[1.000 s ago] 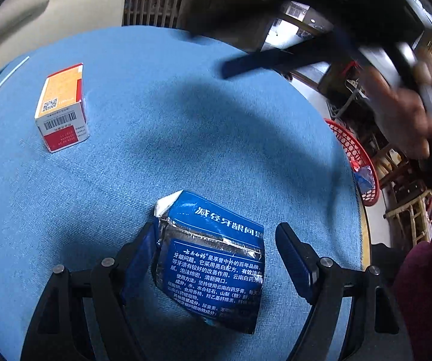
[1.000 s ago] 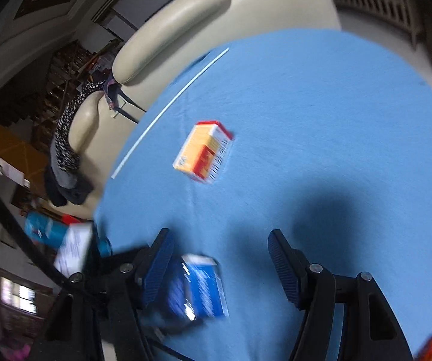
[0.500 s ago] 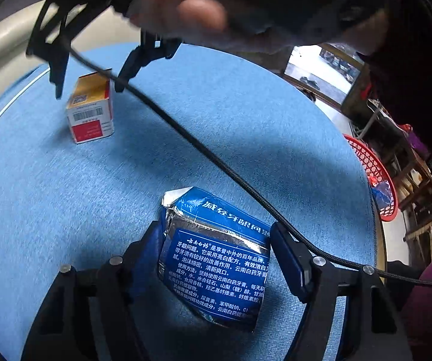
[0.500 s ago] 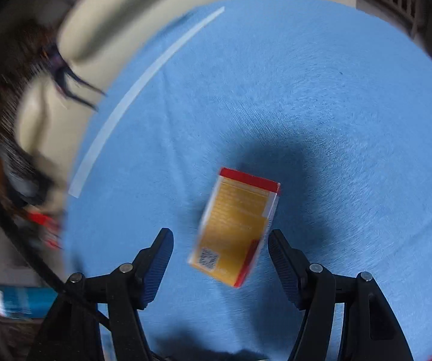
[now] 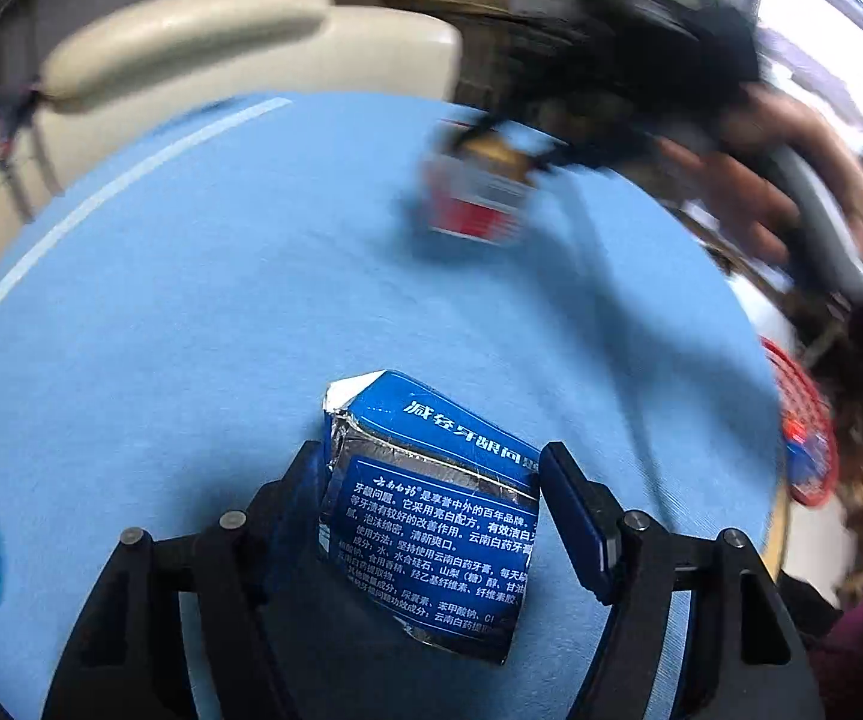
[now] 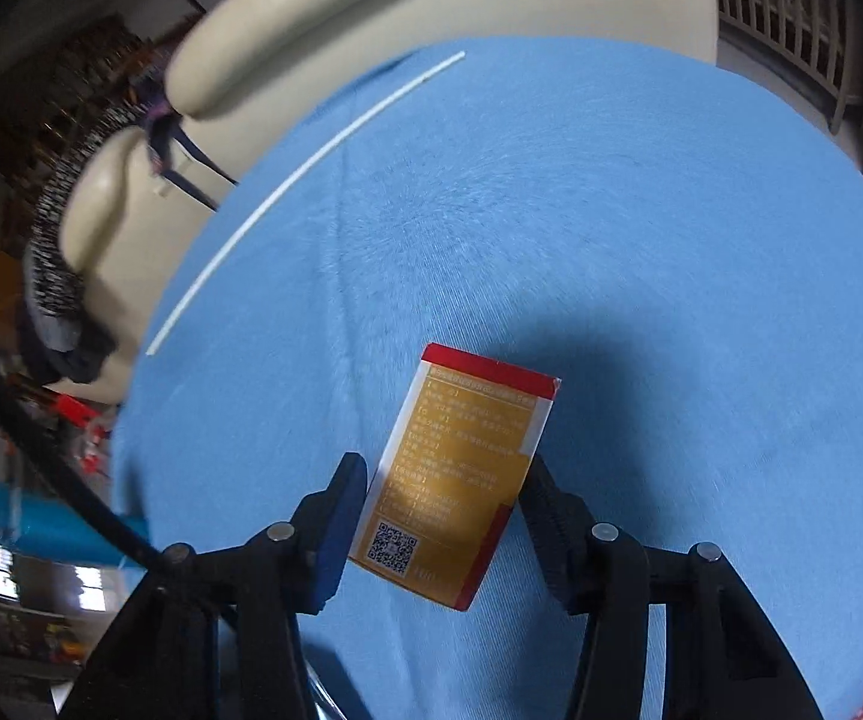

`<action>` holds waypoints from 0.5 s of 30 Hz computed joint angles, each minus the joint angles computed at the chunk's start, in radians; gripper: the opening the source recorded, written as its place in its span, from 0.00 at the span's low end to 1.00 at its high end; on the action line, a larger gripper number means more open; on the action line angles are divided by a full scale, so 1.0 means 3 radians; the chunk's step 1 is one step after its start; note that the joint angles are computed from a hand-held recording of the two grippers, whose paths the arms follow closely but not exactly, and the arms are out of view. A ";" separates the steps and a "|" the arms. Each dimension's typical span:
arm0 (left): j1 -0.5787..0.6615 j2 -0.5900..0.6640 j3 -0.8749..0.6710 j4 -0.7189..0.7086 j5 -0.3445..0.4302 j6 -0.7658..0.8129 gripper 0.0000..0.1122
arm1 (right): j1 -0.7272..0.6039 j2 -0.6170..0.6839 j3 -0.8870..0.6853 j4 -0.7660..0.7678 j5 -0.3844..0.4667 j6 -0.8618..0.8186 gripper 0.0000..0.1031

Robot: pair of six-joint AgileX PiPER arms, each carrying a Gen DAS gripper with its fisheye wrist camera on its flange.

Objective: Collect trash
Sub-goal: 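Grasp the blue packet with the left tool while the right tool grasps the orange box, then carry the blue packet and orange box over the red basket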

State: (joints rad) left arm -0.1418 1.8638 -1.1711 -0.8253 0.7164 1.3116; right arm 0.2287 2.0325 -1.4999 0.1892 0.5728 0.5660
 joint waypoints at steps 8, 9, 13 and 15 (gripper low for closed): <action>-0.0045 -0.0708 0.0406 0.0145 -0.0572 -0.0500 0.66 | 0.0455 -0.1462 0.1844 -0.1182 -0.0779 0.1091 0.53; -0.0134 -0.0849 0.0491 0.0274 -0.0700 -0.0690 0.66 | 0.0538 -0.1671 0.2058 -0.1484 -0.0819 0.1424 0.53; -0.0507 -0.1411 0.0891 0.0859 -0.1164 -0.1372 0.66 | 0.0930 -0.2569 0.2778 -0.2645 -0.0678 0.2758 0.53; -0.0691 -0.1690 0.1019 0.1383 -0.1277 -0.1904 0.66 | 0.1240 -0.2961 0.3022 -0.3158 -0.0402 0.3417 0.53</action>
State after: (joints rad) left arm -0.3492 1.3569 -0.8654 -0.4103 0.3334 0.7405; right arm 0.6007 1.1443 -0.5934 -0.7581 0.4522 1.5910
